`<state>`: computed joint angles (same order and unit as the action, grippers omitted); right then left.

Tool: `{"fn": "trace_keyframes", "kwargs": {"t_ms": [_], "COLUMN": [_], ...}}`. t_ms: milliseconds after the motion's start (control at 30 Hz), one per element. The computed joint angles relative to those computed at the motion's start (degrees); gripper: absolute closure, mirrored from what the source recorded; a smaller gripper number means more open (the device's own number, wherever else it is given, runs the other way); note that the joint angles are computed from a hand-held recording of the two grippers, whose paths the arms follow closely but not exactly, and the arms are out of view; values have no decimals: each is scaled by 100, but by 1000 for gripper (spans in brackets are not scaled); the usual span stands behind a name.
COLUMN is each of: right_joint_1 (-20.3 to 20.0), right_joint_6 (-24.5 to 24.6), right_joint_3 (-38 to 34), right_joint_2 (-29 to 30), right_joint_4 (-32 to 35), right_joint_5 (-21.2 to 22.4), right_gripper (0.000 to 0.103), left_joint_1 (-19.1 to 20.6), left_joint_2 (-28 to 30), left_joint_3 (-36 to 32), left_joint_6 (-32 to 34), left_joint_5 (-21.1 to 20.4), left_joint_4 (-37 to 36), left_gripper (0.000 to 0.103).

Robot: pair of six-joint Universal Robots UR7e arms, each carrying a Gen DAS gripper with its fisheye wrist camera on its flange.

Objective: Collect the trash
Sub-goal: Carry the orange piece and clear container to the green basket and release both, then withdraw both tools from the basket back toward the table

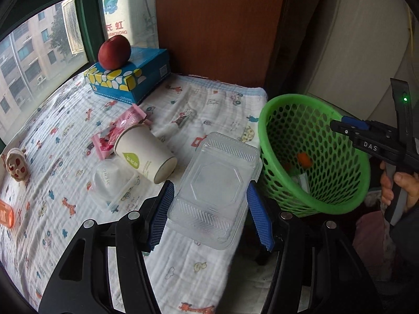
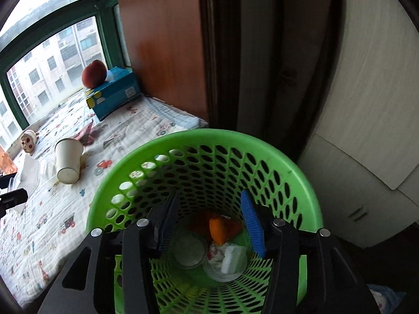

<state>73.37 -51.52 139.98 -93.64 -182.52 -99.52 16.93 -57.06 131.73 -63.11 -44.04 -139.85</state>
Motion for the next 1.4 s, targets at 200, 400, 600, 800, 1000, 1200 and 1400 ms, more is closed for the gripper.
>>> {"fn": "trace_keyframes", "kwargs": {"t_ms": [200,400,600,800,1000,1200,1400], "right_joint_1": [-381,-719,-1046,-1261,-1392,-1446,-1418], "right_joint_6": [45,-23,-94,-134,-162,-179,-172], "right_joint_3": [-43,-15,14,30,29,43,103], "right_joint_2": [-382,-840,-1270,-1508,-1619,-1664,-1748], "right_joint_4": [328,726,1116,1373,1497,1555,1646], "right_joint_5": [378,718,1075,1304,1436,1479,1496], "right_gripper": [52,43,39,36,35,34,33], "left_joint_1": [180,330,456,536,577,589,503], "left_joint_2": [586,1177,1697,2117,2340,2361,2260], "left_joint_3": [-561,-1107,-1604,-1999,-2205,-2212,-2074], "left_joint_6": [605,1092,1328,1483,1505,1466,1321], "left_joint_5": [-66,-244,-469,-716,-869,-928,-782], "left_joint_4": [-345,-612,-718,-731,-695,-805,-817], "left_gripper": [46,46,46,46,44,34,32]}}
